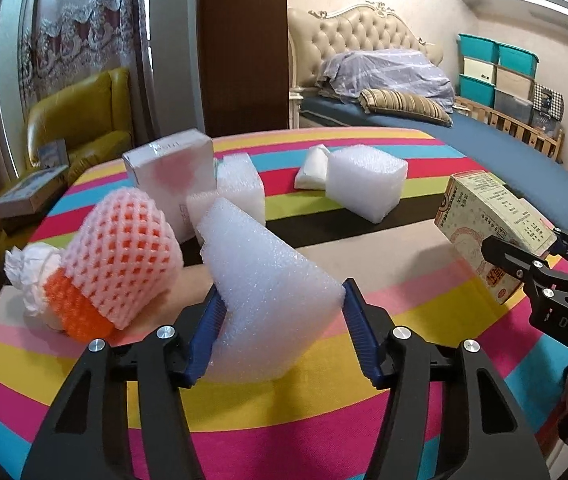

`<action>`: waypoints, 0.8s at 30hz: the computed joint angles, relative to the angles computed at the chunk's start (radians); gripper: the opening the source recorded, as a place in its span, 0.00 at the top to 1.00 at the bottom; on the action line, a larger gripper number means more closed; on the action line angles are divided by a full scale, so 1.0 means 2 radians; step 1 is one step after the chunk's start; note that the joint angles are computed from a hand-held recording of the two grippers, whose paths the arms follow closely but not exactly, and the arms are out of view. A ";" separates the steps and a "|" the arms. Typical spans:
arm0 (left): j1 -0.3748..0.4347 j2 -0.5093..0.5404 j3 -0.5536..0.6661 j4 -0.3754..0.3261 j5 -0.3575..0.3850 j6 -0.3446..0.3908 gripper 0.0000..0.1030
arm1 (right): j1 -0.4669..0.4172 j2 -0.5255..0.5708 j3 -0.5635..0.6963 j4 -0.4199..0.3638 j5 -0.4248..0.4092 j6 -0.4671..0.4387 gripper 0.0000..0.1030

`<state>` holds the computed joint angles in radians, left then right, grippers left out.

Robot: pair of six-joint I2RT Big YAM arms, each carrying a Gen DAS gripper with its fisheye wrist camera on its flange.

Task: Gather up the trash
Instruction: 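Carry the cardboard box and foam block over to the pink bin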

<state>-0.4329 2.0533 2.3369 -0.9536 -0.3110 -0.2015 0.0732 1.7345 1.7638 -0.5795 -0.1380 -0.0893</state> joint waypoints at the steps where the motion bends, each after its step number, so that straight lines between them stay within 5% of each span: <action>1: -0.001 -0.005 -0.007 0.007 -0.004 0.003 0.47 | 0.000 -0.002 -0.003 0.003 -0.002 0.000 0.49; 24: -0.001 -0.122 -0.188 0.135 -0.052 0.037 0.47 | 0.040 -0.051 -0.057 0.024 -0.050 -0.044 0.49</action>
